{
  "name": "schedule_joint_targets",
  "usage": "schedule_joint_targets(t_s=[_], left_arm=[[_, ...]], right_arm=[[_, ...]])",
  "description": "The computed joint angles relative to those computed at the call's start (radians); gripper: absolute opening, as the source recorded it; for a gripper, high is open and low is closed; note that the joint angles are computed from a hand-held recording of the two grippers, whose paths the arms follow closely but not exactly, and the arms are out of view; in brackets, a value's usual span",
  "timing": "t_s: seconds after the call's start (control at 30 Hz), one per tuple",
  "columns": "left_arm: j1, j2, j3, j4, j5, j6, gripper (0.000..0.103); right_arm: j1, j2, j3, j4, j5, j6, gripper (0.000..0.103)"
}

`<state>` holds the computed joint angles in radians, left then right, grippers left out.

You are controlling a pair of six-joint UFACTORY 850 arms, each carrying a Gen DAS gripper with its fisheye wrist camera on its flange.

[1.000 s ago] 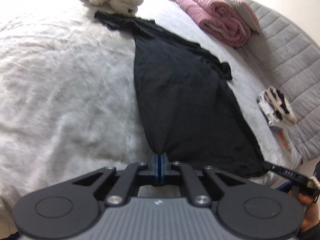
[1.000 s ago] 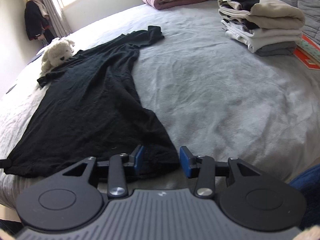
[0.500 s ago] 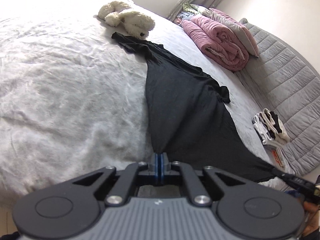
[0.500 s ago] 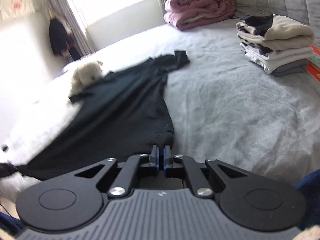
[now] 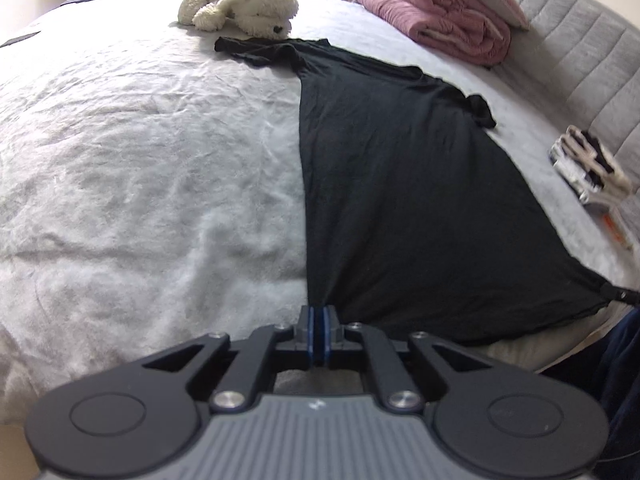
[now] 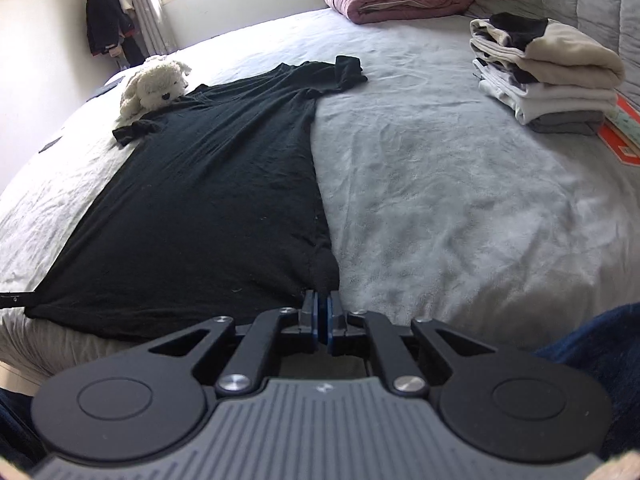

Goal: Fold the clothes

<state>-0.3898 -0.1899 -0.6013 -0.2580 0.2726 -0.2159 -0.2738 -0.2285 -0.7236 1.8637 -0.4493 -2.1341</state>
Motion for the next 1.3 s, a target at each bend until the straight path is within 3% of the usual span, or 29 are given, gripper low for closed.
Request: schedule_joint_targets(t_s=[0.13,0.2,0.33,0.43,0.67,0.87,1.07,1.3], left_arm=[[0.007,-0.005,-0.006,-0.006,0.002,0.007,0.024],[0.008,0.006,-0.002,-0.097,0.028,0.08,0.042],[0.012,0.014,-0.007,-0.28,0.076,0.235,0.045],[0.03,-0.01,-0.036,-0.284,0.079,0.225,0.047],[0.048,-0.137,-0.184,-0.288,0.05,0.271,0.05],[0.045,-0.241,-0.319,-0.466,0.056,0.473,0.053],[0.063,-0.316,-0.419,-0.531,0.032,0.512,0.054],[0.082,-0.385,-0.516,-0.569,0.01,0.562,0.054]], right_arm=[[-0.002,-0.015,-0.009,-0.042,-0.011,0.031,0.008],[-0.015,-0.008,-0.009,-0.053,-0.051,0.033,0.015],[-0.018,-0.006,-0.028,0.006,-0.063,-0.016,0.015],[-0.003,-0.041,-0.081,-0.008,-0.047,0.0,0.015],[0.054,-0.19,-0.281,-0.312,-0.061,0.234,0.015],[0.104,-0.303,-0.442,-0.522,-0.061,0.365,0.015],[0.121,-0.406,-0.59,-0.66,-0.051,0.548,0.015],[0.112,-0.499,-0.723,-0.748,-0.137,0.693,0.015]])
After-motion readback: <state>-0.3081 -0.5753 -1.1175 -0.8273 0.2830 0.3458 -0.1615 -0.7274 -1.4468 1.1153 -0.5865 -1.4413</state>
